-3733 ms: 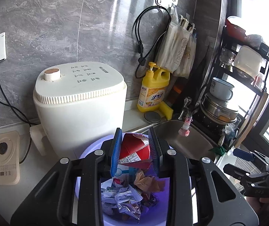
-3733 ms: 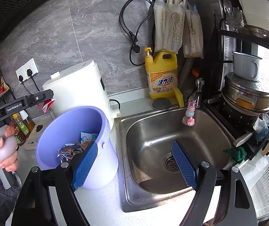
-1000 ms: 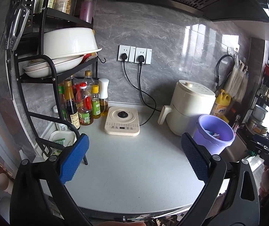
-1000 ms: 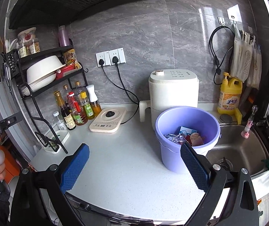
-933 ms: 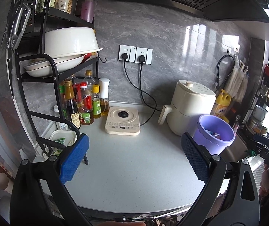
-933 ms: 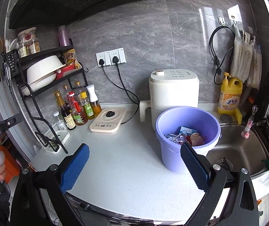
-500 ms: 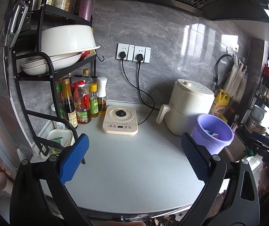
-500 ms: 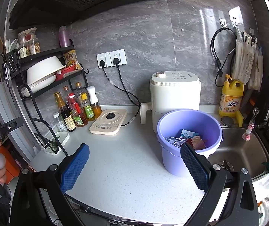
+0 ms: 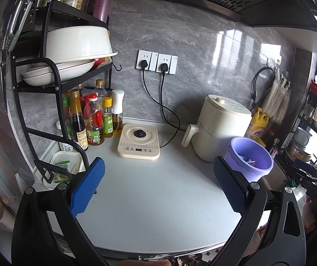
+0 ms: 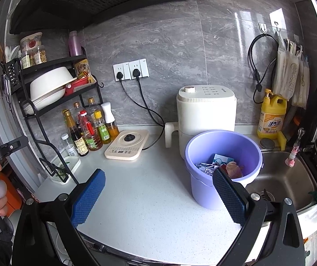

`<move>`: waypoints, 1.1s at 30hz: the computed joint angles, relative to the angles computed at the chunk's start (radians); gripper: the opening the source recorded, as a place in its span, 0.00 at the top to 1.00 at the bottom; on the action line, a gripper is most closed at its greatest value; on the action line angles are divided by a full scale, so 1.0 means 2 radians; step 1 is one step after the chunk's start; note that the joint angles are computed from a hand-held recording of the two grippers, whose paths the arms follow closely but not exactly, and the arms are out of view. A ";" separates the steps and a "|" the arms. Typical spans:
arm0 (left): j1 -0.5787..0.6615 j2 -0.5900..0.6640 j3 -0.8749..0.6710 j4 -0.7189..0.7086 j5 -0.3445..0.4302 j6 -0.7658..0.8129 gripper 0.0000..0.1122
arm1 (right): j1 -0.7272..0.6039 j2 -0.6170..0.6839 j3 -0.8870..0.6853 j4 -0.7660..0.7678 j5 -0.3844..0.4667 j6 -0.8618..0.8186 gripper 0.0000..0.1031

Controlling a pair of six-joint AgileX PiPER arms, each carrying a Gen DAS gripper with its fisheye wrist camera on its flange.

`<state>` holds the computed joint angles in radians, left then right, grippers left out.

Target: Collect trash

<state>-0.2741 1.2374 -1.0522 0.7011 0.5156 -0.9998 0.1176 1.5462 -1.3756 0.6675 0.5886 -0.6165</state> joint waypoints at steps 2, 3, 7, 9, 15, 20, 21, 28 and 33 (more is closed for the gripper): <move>-0.001 0.002 -0.001 0.003 0.001 -0.004 0.14 | -0.001 0.002 -0.002 0.000 0.002 0.000 0.08; -0.001 0.002 -0.001 0.002 0.000 -0.003 0.14 | -0.001 0.002 -0.002 0.001 0.002 -0.001 0.08; 0.000 0.003 0.000 0.003 -0.001 -0.004 0.14 | -0.001 0.003 -0.001 0.002 -0.001 -0.004 0.08; 0.000 0.004 -0.001 0.003 0.000 -0.005 0.14 | -0.001 0.004 -0.001 0.002 0.000 -0.003 0.08; -0.001 0.007 -0.001 0.005 -0.001 -0.008 0.14 | -0.003 0.006 -0.002 0.003 0.001 -0.005 0.08; -0.006 0.012 -0.003 0.018 0.000 -0.022 0.14 | -0.007 0.009 -0.005 0.006 0.005 -0.008 0.08; -0.006 0.013 -0.003 0.021 0.001 -0.023 0.14 | -0.007 0.009 -0.006 0.006 0.007 -0.009 0.08; -0.009 0.021 -0.008 0.021 -0.001 -0.024 0.14 | -0.009 0.012 -0.008 0.007 0.007 -0.011 0.08; -0.011 0.028 -0.012 0.021 -0.002 -0.027 0.14 | -0.012 0.017 -0.012 0.006 0.010 -0.012 0.08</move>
<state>-0.2964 1.2926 -1.0770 0.7425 0.5110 -1.0531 0.0934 1.5795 -1.3998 0.6801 0.6092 -0.6405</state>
